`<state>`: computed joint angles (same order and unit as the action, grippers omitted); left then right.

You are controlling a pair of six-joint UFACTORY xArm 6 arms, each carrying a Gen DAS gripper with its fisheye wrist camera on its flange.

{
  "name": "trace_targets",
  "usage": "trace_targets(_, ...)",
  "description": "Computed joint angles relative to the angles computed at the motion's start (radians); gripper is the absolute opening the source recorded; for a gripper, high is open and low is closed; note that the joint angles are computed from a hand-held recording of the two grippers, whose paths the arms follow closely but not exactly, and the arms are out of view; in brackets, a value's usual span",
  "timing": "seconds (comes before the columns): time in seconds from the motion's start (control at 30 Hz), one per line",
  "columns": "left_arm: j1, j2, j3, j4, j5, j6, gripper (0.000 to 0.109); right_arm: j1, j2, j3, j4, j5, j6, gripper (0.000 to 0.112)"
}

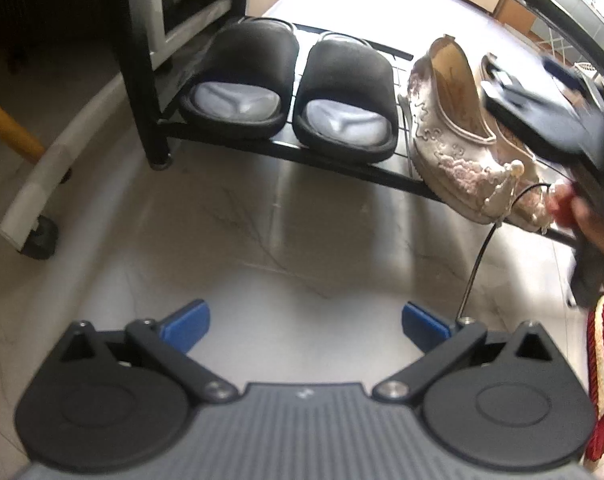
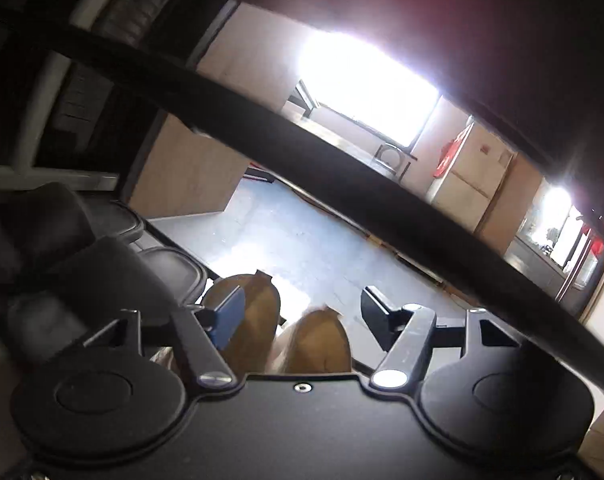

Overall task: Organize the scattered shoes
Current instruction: 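Open the right gripper and withdraw from the shoes on the shelf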

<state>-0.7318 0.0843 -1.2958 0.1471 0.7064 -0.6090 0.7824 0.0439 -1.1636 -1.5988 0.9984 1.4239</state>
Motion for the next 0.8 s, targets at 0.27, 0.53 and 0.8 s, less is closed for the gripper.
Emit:
trace_targets(0.27, 0.003, 0.001, -0.002, -0.020, 0.008, 0.011, 0.102, 0.089, -0.130, 0.061, 0.386, -0.073, -0.015, 0.059)
trace_targets(0.53, 0.001, -0.016, 0.010, -0.023, -0.027, 0.003, 0.102, 0.150, -0.121, -0.006, 0.463, 0.066, -0.011, 0.062)
trace_targets(0.8, -0.009, -0.034, 0.032, 0.018, -0.058, -0.014, 0.102, 0.292, -0.172, 0.123, -0.191, 0.550, 0.118, 0.065)
